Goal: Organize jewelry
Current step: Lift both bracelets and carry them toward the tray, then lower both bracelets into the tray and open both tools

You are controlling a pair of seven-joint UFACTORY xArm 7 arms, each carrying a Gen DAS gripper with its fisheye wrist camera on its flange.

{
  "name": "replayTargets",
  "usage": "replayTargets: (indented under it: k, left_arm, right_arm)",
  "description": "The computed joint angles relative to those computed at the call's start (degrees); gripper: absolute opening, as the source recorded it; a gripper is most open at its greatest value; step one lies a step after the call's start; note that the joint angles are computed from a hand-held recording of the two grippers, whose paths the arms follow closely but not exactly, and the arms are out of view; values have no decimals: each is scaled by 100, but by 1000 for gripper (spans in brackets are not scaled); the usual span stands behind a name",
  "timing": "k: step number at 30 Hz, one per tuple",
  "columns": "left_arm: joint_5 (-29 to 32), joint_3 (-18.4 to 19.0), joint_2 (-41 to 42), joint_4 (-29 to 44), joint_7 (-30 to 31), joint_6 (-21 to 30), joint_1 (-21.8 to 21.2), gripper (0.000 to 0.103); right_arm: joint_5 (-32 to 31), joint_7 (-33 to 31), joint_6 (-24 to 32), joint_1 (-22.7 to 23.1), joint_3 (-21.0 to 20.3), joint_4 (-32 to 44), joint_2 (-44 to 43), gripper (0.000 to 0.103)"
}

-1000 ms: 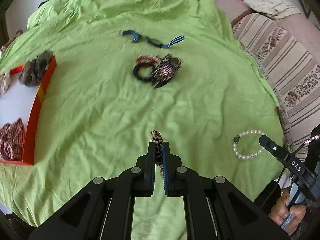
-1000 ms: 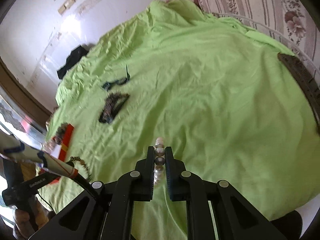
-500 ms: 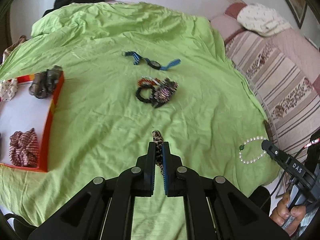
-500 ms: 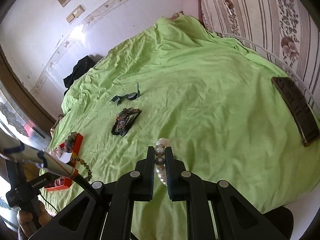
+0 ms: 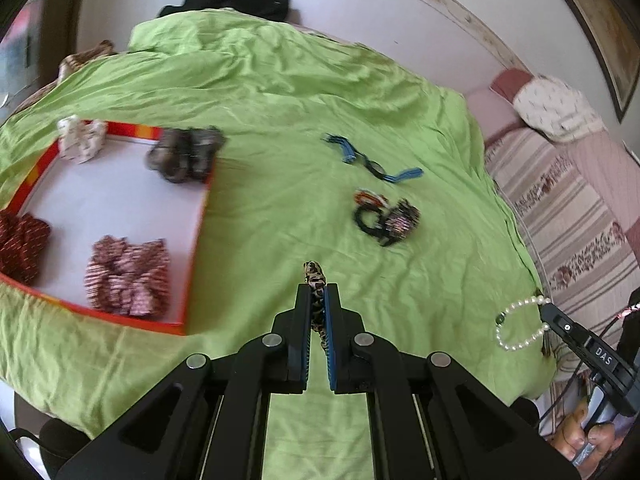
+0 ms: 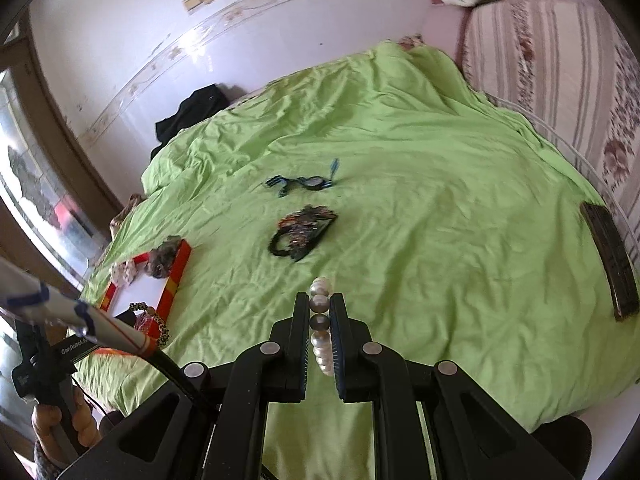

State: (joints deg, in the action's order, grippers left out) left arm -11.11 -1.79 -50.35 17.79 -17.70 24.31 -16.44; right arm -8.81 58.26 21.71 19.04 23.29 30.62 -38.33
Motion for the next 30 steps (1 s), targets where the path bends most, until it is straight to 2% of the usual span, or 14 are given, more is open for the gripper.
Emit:
replayTargets:
  k: [13, 18, 23, 28, 30]
  left_arm:
    - [105, 811, -1065, -438, 707, 469, 1009, 6]
    - [179, 1037, -1199, -281, 1082, 756, 1517, 6]
    - [194, 1474, -1099, 65, 1699, 1072, 1909, 6]
    - [129, 1867, -493, 552, 2301, 1058, 2256, 6]
    - [44, 1983, -172, 744, 2515, 998, 2308, 6]
  right_arm:
    - [-778, 295, 377, -185, 591, 1307, 1186, 11]
    - [-924, 88, 260, 116, 379, 1876, 1847, 11]
    - [-848, -384, 36, 544, 70, 2645, 2735, 11]
    - [-417, -1144, -1, 1140, -237, 3713, 3827, 11]
    - [-360, -1442, 132, 1374, -278, 4366, 4407, 11]
